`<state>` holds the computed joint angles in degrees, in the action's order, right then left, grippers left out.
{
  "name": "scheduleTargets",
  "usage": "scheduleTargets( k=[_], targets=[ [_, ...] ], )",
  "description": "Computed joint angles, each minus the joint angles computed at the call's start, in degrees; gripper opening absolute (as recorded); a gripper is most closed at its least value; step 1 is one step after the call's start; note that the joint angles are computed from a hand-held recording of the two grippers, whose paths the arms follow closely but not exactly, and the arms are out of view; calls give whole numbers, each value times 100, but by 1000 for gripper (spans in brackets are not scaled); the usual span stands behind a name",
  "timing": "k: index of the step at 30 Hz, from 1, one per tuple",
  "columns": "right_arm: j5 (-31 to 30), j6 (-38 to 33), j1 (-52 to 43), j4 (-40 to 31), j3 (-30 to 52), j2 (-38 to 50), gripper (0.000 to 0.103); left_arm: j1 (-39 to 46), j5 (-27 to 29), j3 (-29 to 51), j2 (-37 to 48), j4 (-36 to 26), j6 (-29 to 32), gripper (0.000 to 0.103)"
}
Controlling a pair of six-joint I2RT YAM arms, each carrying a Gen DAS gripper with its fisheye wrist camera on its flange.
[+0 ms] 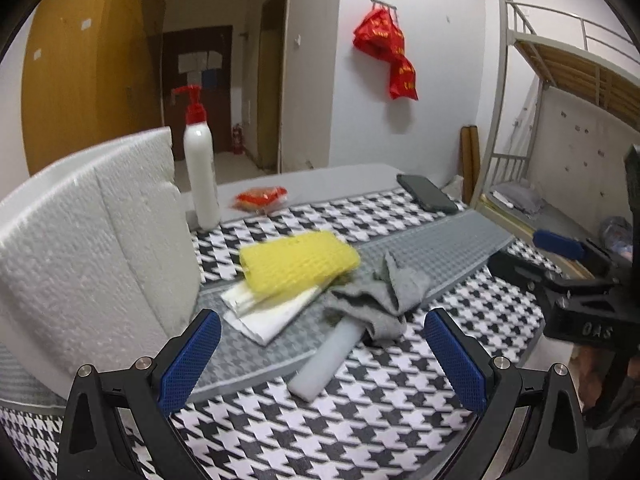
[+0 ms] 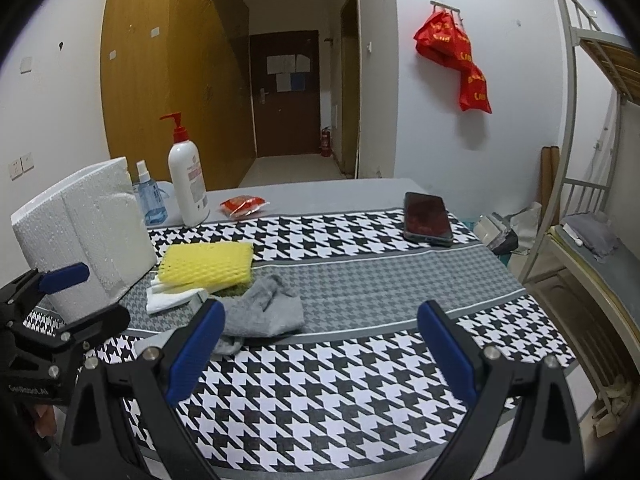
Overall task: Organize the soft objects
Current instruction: 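Pull both tools back from the box toward the yellow sponge, then grasp the white foam tube with the left tool while the right tool grasps the grey cloth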
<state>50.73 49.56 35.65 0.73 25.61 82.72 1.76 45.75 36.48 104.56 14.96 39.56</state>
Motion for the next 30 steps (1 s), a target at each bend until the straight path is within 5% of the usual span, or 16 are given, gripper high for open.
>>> scheduleTargets(
  k=[7, 14, 23, 30],
  targets=[
    [-384, -389, -214, 339, 16, 190, 99, 16, -125, 230, 351, -405, 467, 94],
    [-775, -708, -345, 713, -10, 345, 99, -191, -356, 988, 862, -1523, 1234, 69],
    [-1111, -862, -446, 911, -14, 384, 99, -402, -824, 1294, 1162, -1722, 1897, 43],
    [-1161, -848, -421, 864, 150, 549, 99, -402, -852, 1897, 1550, -2455, 2209, 40]
  ],
)
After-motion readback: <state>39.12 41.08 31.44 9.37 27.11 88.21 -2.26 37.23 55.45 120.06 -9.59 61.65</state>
